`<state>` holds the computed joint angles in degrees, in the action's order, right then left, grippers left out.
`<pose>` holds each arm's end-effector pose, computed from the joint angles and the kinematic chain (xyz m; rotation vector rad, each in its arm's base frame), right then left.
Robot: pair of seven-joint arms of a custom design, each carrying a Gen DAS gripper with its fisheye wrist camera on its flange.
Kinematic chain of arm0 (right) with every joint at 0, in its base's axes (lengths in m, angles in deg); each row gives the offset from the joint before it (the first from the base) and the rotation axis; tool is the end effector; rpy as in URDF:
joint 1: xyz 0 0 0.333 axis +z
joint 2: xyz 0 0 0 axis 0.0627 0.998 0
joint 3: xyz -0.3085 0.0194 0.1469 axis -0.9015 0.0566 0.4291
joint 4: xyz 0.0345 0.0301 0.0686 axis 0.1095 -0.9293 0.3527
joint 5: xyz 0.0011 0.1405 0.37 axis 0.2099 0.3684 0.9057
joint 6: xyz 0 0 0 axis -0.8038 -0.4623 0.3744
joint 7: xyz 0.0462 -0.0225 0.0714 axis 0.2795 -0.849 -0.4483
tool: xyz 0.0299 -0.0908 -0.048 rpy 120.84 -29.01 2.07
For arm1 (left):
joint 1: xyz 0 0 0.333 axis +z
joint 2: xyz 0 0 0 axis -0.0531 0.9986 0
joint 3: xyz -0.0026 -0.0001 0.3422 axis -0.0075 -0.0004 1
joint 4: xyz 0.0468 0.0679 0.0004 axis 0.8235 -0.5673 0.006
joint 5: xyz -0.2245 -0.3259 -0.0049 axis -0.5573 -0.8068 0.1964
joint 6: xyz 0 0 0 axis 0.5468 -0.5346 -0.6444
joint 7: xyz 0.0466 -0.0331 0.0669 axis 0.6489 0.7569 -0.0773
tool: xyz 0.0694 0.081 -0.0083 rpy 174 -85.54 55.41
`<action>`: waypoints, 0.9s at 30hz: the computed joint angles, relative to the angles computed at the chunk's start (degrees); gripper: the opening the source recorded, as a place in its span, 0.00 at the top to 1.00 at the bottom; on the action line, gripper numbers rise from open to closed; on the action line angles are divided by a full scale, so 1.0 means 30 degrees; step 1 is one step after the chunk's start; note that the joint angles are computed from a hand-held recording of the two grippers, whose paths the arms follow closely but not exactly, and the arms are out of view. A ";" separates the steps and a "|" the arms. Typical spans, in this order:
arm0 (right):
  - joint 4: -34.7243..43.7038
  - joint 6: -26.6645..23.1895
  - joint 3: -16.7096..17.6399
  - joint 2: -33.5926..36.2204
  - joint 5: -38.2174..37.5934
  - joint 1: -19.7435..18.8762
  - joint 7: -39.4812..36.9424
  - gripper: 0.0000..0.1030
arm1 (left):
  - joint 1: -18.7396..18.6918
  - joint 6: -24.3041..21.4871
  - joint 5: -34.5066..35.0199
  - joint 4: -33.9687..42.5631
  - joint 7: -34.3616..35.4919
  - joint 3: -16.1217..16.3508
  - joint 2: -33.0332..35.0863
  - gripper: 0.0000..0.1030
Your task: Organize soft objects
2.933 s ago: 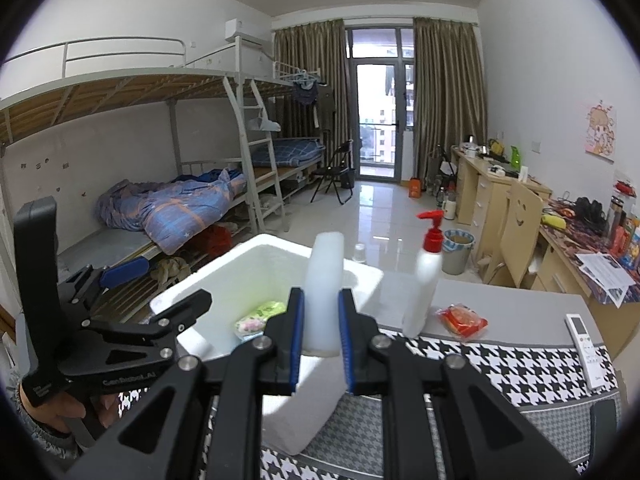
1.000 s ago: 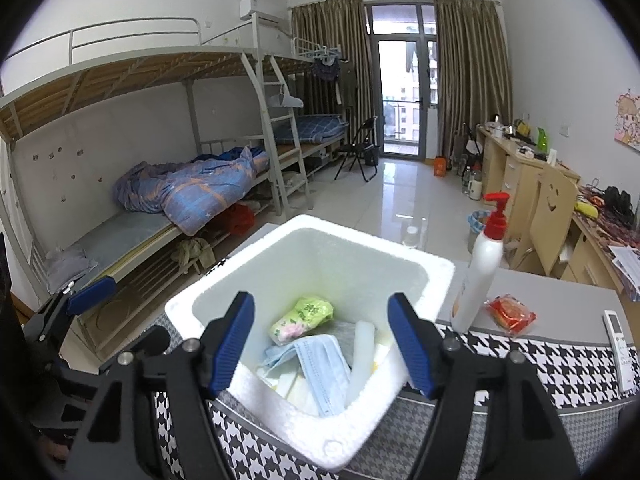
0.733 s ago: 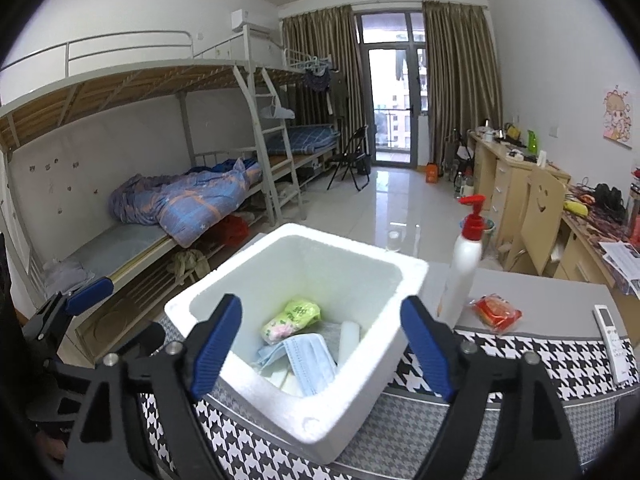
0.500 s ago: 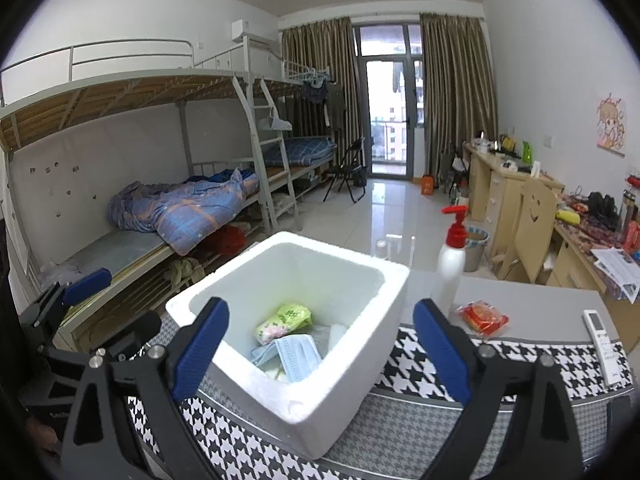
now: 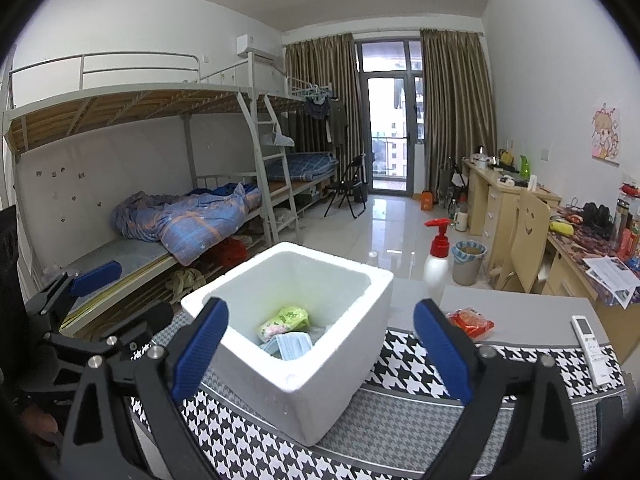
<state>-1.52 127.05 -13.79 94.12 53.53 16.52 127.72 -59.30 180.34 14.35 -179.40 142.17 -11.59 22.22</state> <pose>0.7175 0.2650 0.5905 -1.6715 1.1630 -0.7458 0.6478 -0.2163 0.5731 -1.3306 1.5629 -1.1274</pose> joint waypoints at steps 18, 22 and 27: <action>-0.4225 0.2944 -0.2782 -0.2521 -0.1784 0.1327 0.3293 0.07 | 0.1887 0.1471 -0.1870 -0.0591 0.3703 -0.3868 -0.1412 0.01; -0.5008 0.3504 -0.4237 -0.2985 -0.2415 0.2317 0.4499 0.07 | 0.2684 0.1891 -0.2257 -0.0743 0.4518 -0.5205 -0.1694 0.01; -0.5850 0.4099 -0.5573 -0.3431 -0.2859 0.3152 0.5476 0.06 | 0.3688 0.2041 -0.2869 -0.0762 0.5445 -0.6654 -0.1903 0.01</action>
<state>-19.07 139.35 -30.51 83.83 44.95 25.98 144.14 -48.24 186.46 5.74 -181.69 158.50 -31.55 16.52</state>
